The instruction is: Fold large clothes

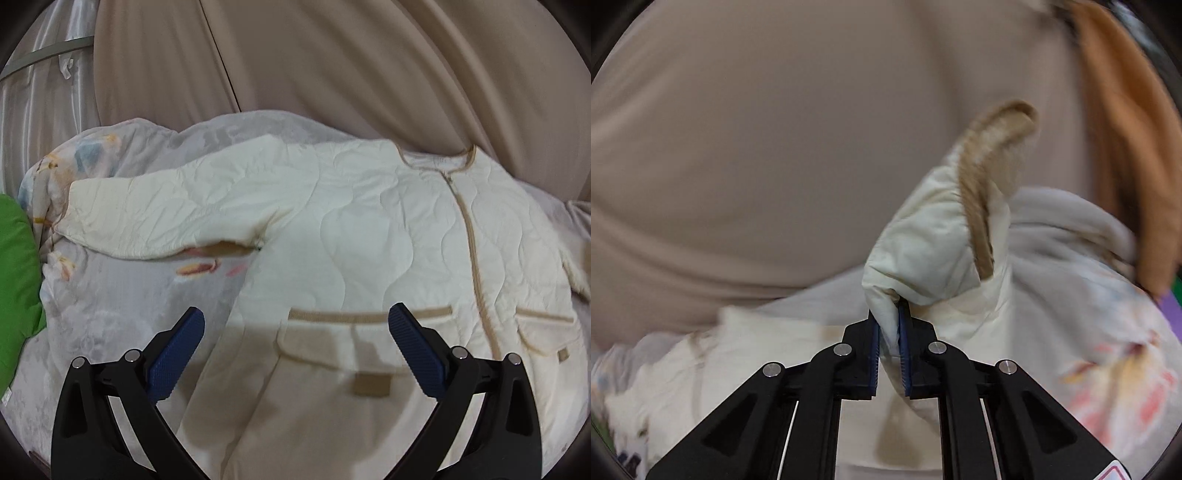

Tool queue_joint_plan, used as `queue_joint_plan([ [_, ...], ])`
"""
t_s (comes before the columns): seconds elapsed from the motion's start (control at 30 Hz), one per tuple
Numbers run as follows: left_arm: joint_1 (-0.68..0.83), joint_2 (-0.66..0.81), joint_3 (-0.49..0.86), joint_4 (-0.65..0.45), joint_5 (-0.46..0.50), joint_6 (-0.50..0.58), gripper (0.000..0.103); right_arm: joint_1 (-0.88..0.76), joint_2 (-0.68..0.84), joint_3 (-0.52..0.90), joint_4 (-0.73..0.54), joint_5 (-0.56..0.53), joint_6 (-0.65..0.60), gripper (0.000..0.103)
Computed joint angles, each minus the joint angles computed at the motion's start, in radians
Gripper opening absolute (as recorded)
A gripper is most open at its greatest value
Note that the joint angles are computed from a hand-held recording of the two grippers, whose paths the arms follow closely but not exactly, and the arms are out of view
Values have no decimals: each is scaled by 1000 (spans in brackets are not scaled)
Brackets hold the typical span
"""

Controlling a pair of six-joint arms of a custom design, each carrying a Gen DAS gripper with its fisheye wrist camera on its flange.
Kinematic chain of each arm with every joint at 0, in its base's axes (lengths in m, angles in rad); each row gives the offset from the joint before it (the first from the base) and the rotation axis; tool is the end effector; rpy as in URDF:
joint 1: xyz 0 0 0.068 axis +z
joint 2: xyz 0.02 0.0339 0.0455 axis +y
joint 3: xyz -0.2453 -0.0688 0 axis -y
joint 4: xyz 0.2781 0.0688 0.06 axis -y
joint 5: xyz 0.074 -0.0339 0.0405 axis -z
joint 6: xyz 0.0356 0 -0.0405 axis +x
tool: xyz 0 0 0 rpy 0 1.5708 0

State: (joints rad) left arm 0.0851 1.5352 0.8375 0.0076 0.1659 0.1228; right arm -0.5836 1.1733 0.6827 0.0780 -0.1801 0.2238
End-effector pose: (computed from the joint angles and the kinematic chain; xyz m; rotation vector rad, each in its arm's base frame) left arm 0.3463 0.0236 0.1565 0.1305 2.2469 -0.0760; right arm 0.2526 -0.1592 0.2179 0.6680 1.8605 -0.0556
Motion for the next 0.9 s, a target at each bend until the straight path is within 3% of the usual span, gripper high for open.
queue_joint_plan([
  [0.1, 5, 12, 51, -23, 33, -22, 98, 293, 84, 89, 3, 96, 0, 10],
  [0.2, 12, 27, 92, -36, 58, -33, 98, 543, 309, 241, 22, 216, -21, 10],
  [0.37, 26, 72, 139, -39, 72, -26, 98, 758, 759, 565, -25, 266, -4, 10],
  [0.5, 20, 138, 205, -68, 78, 6, 98, 851, 988, 753, -121, 335, -31, 18],
  [0.57, 9, 184, 262, -102, 92, 21, 98, 886, 984, 723, -105, 387, -71, 22],
  [0.7, -33, 282, 385, -180, 134, 26, 98, 860, 772, 499, -25, 274, -74, 48],
  [0.8, -83, 393, 514, -257, 166, 3, 98, 821, 546, 279, 54, 272, -81, 56],
  [0.9, -126, 503, 633, -328, 188, -2, 98, 743, 338, 99, 54, 299, -75, 58],
])
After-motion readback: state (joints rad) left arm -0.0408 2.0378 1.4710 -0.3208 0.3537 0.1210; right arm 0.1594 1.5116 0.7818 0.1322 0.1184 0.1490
